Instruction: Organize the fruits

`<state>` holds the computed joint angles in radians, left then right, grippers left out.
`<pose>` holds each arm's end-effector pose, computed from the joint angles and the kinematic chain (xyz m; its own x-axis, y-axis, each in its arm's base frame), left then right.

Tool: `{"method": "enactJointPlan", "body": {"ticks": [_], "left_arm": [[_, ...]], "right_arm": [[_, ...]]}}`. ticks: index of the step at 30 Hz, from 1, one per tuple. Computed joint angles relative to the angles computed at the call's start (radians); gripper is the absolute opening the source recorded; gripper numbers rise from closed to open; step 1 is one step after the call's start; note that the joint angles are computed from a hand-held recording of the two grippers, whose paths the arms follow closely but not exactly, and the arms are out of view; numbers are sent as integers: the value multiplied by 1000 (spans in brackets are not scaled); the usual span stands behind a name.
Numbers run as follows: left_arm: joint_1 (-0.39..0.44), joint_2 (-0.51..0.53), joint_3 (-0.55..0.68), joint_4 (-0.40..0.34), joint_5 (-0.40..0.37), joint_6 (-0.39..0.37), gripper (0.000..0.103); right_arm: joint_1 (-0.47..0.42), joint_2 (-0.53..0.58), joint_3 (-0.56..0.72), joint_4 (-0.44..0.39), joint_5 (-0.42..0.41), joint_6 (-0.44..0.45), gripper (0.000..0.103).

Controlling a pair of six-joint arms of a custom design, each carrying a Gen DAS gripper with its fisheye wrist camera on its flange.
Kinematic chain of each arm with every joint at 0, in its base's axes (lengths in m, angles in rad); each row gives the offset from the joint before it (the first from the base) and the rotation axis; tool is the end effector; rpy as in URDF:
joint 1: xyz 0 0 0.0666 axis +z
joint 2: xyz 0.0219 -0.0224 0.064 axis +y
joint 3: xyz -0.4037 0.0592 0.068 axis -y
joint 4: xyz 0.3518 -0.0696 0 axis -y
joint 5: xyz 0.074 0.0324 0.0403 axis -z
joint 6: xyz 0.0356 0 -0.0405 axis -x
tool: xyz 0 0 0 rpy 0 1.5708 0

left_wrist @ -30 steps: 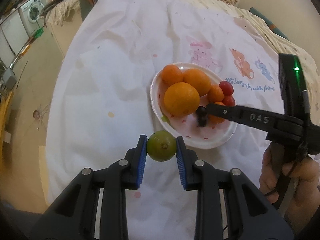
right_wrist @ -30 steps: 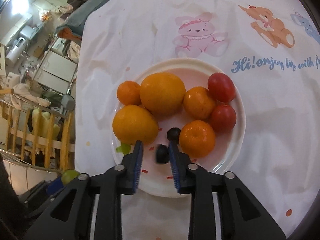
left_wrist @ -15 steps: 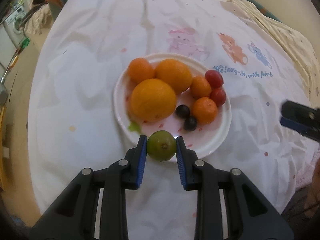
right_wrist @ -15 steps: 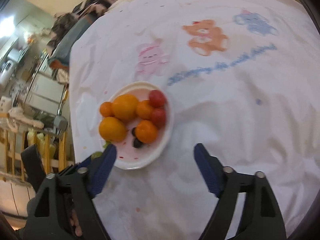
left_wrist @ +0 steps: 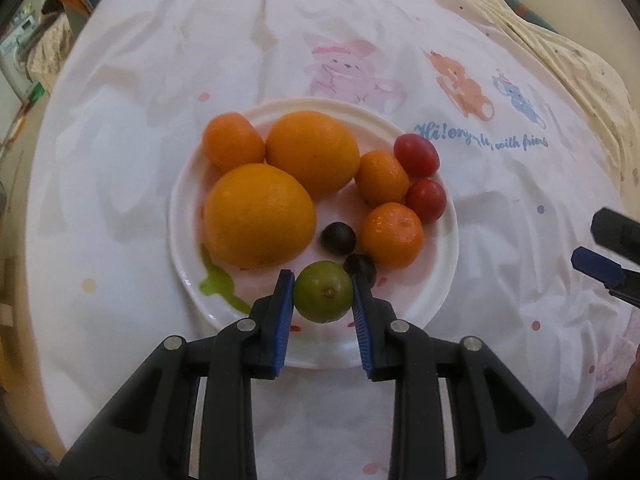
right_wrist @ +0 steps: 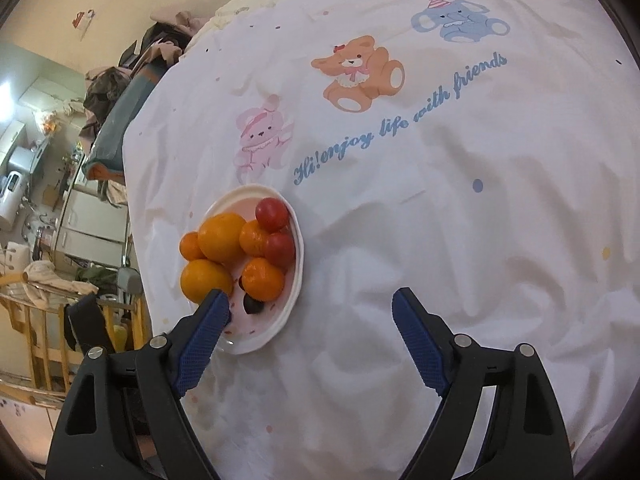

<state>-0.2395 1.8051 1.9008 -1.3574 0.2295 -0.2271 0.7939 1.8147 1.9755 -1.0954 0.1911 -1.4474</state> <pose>0.5467 -0.1422 0.4375 -0.8345 0.4295 -0.3452 0.4989 0.8548 -0.1427 0.4238 0.4208 0.4745 -0.6857 0.6923 -0.2247 0.4832 0.6638 0.5708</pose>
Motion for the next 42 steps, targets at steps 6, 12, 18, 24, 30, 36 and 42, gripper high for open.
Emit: {"method": "enactJointPlan", "body": {"ticks": [6,12,18,24,30,36,42], "left_arm": [[1,14,4,-24,-9,8,26],[-3,3,0,-28,-18,11,70],[2,-30,-2,-40,-19,-17,70],[30,-122,-24,24,-74,-38,70],[134,-207,-52,82,-10,-54,73],[211,-309,-134,190,56,-61,99],[243,-406,-243,311,106,-54,102]], "right_arm": [[-4,-6,-5,27,23,2,86],[-4,5,15,16,8,12,86],[5,24,59,-9,29,31,86],[31,52,139,-59,74,85,86],[93,116,295,-203,199,150,94],[186,229,521,-400,388,172,101],[256,349,759,-575,534,132,103]]}}
